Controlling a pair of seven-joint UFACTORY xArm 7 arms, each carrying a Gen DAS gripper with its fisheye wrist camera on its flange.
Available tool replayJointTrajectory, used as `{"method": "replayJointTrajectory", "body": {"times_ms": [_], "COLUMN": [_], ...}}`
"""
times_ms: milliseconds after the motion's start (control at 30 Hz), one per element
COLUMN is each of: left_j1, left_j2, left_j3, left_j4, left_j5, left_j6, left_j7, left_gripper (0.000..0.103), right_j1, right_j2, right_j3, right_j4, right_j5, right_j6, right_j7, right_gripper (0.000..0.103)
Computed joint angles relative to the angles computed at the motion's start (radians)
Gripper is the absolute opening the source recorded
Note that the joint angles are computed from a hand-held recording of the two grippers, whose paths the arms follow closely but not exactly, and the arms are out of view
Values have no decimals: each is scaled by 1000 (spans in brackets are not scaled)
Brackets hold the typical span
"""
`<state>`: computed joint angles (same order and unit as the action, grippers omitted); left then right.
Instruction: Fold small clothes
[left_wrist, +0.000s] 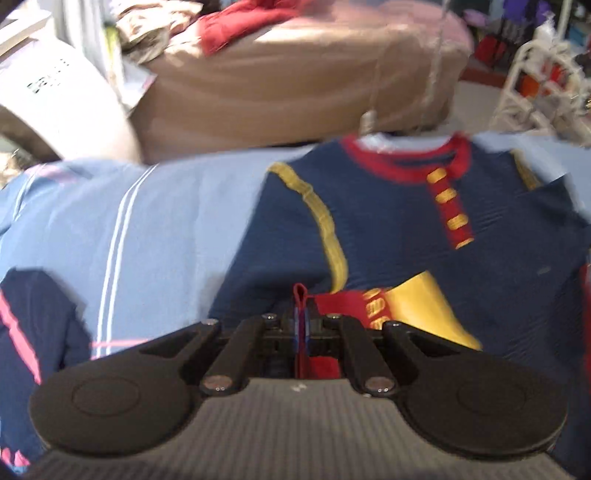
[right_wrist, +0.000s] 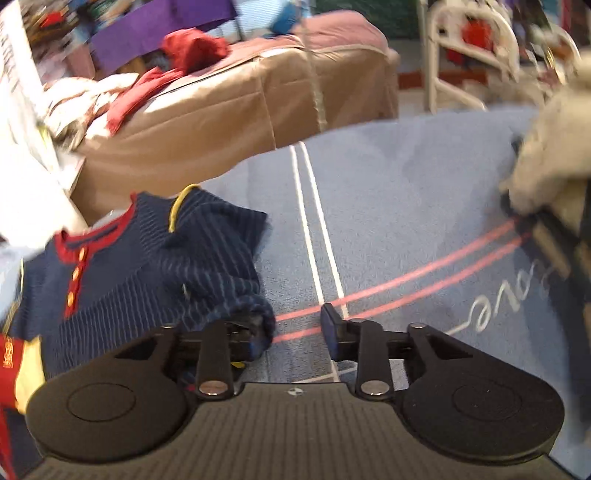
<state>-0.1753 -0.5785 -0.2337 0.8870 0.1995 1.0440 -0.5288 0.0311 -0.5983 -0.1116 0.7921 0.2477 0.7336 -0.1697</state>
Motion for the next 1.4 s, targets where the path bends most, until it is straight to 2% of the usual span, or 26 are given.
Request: {"method": "replayJointTrajectory", "body": {"times_ms": [133, 200, 267, 300, 367, 433, 533, 667, 767, 833, 900, 1000, 1033, 1133, 1233, 1333, 1400], "left_j1": [-2, -7, -2, 2, 15, 38, 80, 122, 140, 143, 143, 141, 143, 160, 194, 230, 248], "left_j2": [-36, -75, -130, -167, -242, -333, -467, -609, -710, -770, -827, -896, -918, -969, -1011, -1062, -1085], "left_j3": [10, 9, 11, 14, 28, 37, 54, 61, 45, 21, 0, -32, -36, -58, -75, -87, -100], "left_j4": [-55, -78, -98, -110, -112, -121, -137, -165, -178, -177, -176, -154, -142, -100, -74, -58, -46], "left_j5": [-42, -50, -48, -46, -43, -37, -37, -57, -91, -116, -150, -183, -192, -209, -241, -262, -264], "left_j6": [58, 85, 113, 126, 175, 229, 342, 501, 608, 671, 728, 819, 853, 943, 1006, 1023, 1017], "left_j7": [-44, -51, -64, -67, -62, -63, -63, -59, -83, -101, -127, -154, -164, -191, -234, -283, -301], "left_gripper": [9, 20, 52, 56, 57, 57, 57, 57, 57, 57, 57, 57, 57, 57, 57, 57, 57], "right_j1": [-9, -8, -16, -29, -95, -99, 32, 274, 420, 505, 568, 617, 612, 590, 599, 636, 639], "right_j2": [-6, -25, -26, -34, -51, -112, -196, -236, -165, -87, 19, 182, 240, 403, 500, 485, 485], "right_j3": [-1, 11, 0, -5, 29, 28, 0, 20, 91, 150, 214, 302, 340, 467, 524, 489, 473], "right_j4": [17, 21, 37, 34, 39, 24, 27, 38, 69, 105, 174, 289, 334, 445, 485, 422, 418], "right_j5": [-15, -20, 9, 17, -47, -86, -57, 126, 282, 377, 429, 469, 433, 185, -80, -146, -157], "right_j6": [38, 55, 82, 94, 134, 147, 202, 278, 276, 236, 208, 166, 157, 112, 117, 67, 57], "right_j7": [-3, 2, 51, 82, 175, 168, -2, -165, -193, -218, -239, -216, -174, 18, 69, 19, -2], "right_gripper": [70, 70, 75, 76, 74, 72, 72, 72, 73, 73, 73, 73, 73, 74, 73, 66, 50]}}
